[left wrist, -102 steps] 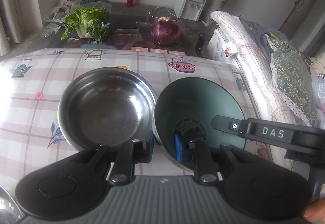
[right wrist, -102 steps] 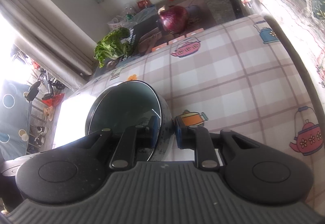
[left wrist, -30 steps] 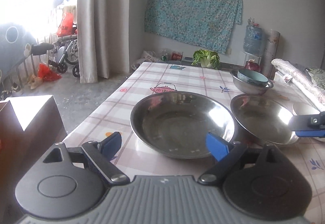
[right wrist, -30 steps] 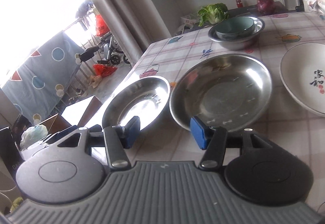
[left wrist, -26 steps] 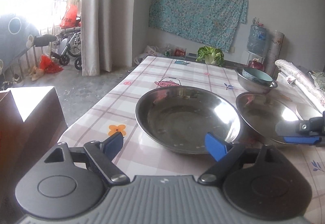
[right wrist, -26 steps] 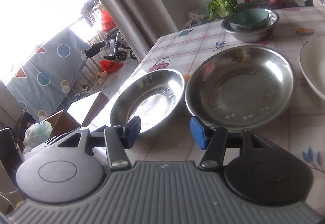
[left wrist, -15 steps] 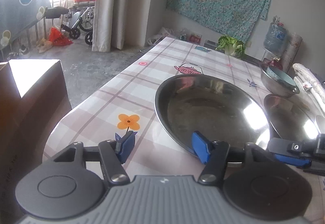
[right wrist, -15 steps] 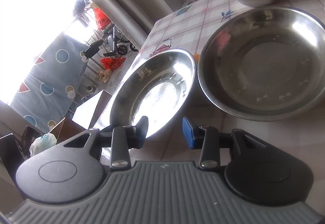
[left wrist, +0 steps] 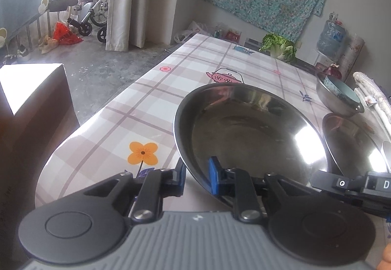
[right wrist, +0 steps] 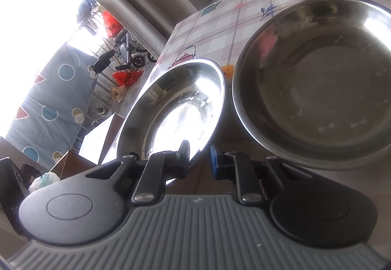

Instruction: Organize plates and bowls

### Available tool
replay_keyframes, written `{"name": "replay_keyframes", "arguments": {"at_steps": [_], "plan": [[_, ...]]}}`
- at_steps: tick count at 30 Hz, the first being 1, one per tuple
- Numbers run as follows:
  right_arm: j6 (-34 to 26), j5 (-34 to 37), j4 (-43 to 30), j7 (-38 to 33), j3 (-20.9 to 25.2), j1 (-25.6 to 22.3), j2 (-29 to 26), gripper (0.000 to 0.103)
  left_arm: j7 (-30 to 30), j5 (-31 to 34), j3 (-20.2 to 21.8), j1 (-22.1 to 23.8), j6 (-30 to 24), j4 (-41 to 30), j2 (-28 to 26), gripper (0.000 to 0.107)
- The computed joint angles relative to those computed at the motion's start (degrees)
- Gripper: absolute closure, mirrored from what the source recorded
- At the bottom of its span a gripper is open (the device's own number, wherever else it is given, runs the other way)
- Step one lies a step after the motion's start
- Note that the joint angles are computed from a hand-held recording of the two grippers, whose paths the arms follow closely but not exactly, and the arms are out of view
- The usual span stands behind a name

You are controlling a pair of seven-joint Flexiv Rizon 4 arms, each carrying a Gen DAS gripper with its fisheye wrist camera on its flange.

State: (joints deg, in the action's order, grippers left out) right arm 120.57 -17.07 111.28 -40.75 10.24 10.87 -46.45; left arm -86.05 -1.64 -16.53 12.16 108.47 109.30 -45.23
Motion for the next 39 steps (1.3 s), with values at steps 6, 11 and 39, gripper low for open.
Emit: {"name": "replay_keyframes", "arguments": {"at_steps": [6, 11, 39], "plan": [[-2.0, -4.6, 1.97, 0.28, 2.73, -3.75, 1.31, 0.088, 0.64, 2.52, -4.78, 5.31, -1.97, 3.71, 2.22, 0.087], [-2.85, -11.57, 6.46, 0.23, 7.04, -9.71, 3.14, 0.087, 4.71, 9.87, -13.09, 14.94, -0.91, 8.58, 2.0, 0.085], [3.02, 20.69, 12.13, -20.49, -13.13, 15.68, 8.79, 0.08, -3.48, 10.12, -3.44, 6.39, 10.84, 7.99, -0.35, 0.066]]}}
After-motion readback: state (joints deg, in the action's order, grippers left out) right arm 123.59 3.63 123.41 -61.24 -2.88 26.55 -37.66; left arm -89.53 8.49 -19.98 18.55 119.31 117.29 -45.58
